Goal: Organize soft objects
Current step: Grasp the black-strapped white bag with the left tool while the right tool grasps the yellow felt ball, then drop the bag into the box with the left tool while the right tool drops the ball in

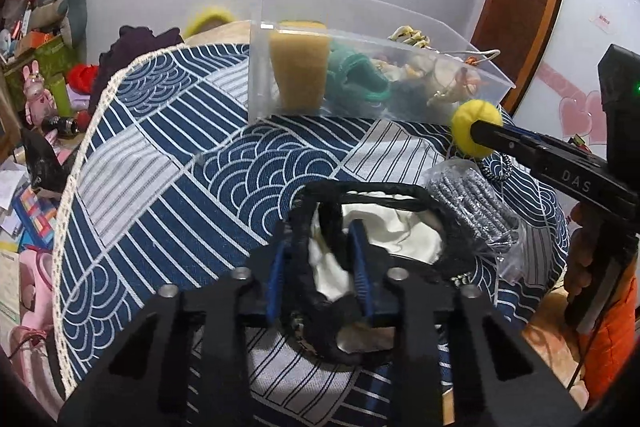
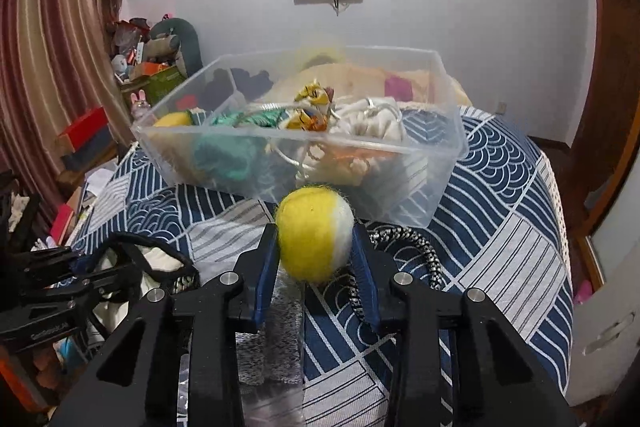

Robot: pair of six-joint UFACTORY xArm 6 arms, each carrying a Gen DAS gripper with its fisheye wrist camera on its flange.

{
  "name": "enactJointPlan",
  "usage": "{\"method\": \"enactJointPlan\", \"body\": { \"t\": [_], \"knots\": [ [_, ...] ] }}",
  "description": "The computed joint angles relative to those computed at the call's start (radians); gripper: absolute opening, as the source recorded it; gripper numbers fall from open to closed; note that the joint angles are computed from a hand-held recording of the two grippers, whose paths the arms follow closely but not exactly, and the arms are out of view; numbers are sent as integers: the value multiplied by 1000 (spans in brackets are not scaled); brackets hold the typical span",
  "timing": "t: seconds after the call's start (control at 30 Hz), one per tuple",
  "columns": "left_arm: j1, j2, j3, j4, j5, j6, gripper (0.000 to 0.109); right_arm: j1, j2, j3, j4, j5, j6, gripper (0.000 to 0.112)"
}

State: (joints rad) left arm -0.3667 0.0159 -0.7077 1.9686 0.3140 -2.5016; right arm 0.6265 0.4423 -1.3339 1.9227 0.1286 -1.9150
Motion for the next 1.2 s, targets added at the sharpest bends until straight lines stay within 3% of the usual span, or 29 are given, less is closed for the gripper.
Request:
{"method": "enactJointPlan", "body": {
  "t": [0.07, 0.2, 0.4, 0.6, 0.93, 1.2],
  "knots": [
    [-17, -16, 12, -64, 40, 69, 14, -4, -11, 6, 29, 7, -32, 33],
    [-57, -60, 37, -162, 133, 173, 12, -13, -39, 20, 109, 19, -116, 33],
    [-79, -128, 50, -175, 210, 222, 12, -17, -73, 28, 232, 23, -238, 33],
    [-66, -177, 32, -133, 222, 226, 12, -13, -99, 16, 407, 3, -422, 33],
    [-54, -185, -47, -78, 265, 211, 12, -25, -112, -44, 535, 6, -569, 33],
    [-6, -125, -150, -51, 247, 196, 12, -16, -54, -149, 596, -20, -638, 33]
  ]
}}
